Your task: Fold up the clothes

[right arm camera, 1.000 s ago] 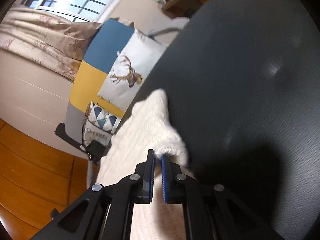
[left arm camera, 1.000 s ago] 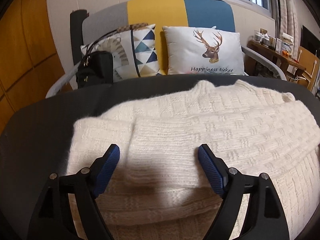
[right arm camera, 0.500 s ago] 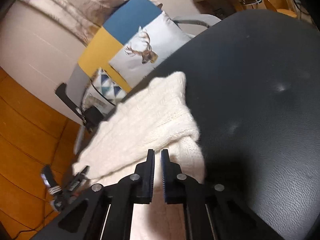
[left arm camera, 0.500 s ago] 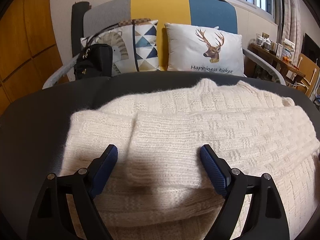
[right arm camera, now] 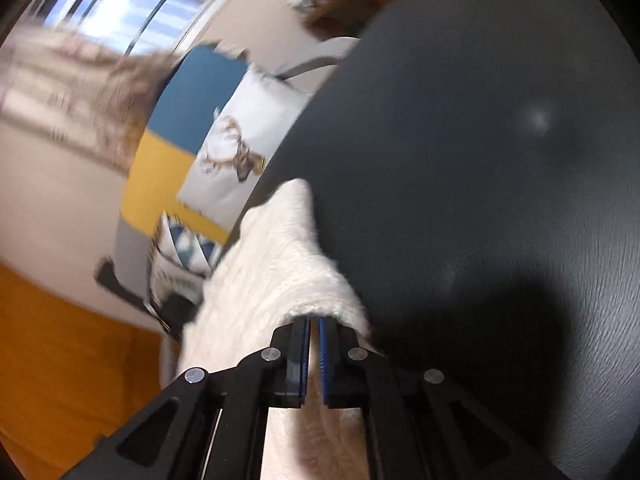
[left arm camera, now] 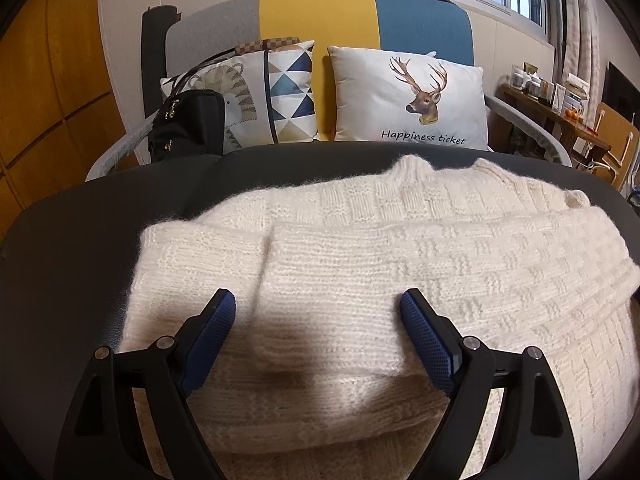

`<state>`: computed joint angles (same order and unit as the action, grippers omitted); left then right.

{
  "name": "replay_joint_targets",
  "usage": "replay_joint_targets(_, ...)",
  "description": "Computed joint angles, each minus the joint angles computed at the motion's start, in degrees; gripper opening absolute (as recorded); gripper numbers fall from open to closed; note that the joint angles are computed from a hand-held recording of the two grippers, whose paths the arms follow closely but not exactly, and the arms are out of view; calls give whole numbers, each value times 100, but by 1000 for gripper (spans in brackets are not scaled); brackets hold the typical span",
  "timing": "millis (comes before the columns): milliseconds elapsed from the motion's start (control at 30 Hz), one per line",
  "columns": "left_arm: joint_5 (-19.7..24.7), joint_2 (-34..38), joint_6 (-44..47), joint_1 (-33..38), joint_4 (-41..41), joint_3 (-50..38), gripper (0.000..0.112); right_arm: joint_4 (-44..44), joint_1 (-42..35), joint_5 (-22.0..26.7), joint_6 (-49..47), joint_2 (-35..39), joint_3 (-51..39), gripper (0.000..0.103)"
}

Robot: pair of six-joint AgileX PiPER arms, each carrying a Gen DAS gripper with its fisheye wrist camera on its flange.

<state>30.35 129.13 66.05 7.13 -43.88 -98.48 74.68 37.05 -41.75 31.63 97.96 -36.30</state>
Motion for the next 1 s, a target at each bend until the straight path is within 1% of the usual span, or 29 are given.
replay_joint_targets(33,18,8,-7,5,2,-13,87,-7,43,-92,105,27,25,1)
replay_joint_targets(67,23,12,-3,8,-3,-17,87,135,103,-176,-19,42,-2,1)
replay_joint_targets(133,-72,-31,118,-4,-91,79,87,916,349,-521,-710,71,-185,1)
replay_joint_targets(167,-165,-76,220,-26,-149,170,88,1171,465,-729,-856,114,-256,0)
replay_joint_targets(233,-332,-153,414,-68,-259,330,89,1580,611,-952,-1067,215,-402,0)
replay_joint_targets(267,-346,-157,432,-81,-250,340,89,1770,674,-1050,-1163,267,-477,0)
replay_joint_targets(367,-343,-153,454,-83,-258,338,93,2085,847,-1311,-1222,305,-534,0)
replay_joint_targets(433,-304,-137,451,-49,-312,305,93,2056,874,-1375,-1110,323,-490,0)
replay_joint_targets(533,-428,-243,960,20,-910,517,93,1823,767,-1175,-902,319,-390,0)
replay_joint_targets(633,-404,-299,1407,84,-1354,620,93,1584,716,-997,-1341,266,-460,3)
replay_joint_targets(667,-407,-305,1456,72,-1360,634,93,1513,674,-852,-1548,248,-512,4)
replay_joint_targets(733,-419,-318,1550,47,-1369,664,93,1395,478,-411,-1876,226,-636,4)
replay_joint_targets(800,-474,-340,1626,5,-1354,711,93,1265,370,-202,-1989,245,-707,5)
replay_joint_targets(833,-515,-358,1629,-20,-1332,746,93,1113,312,-146,-1882,258,-699,8)
replay_joint_targets(900,-535,-344,1460,-56,-1145,719,93,741,188,-65,-1553,285,-656,8)
replay_joint_targets(1000,-411,-234,1039,-57,-746,505,93,470,69,-252,-1197,328,-587,8)
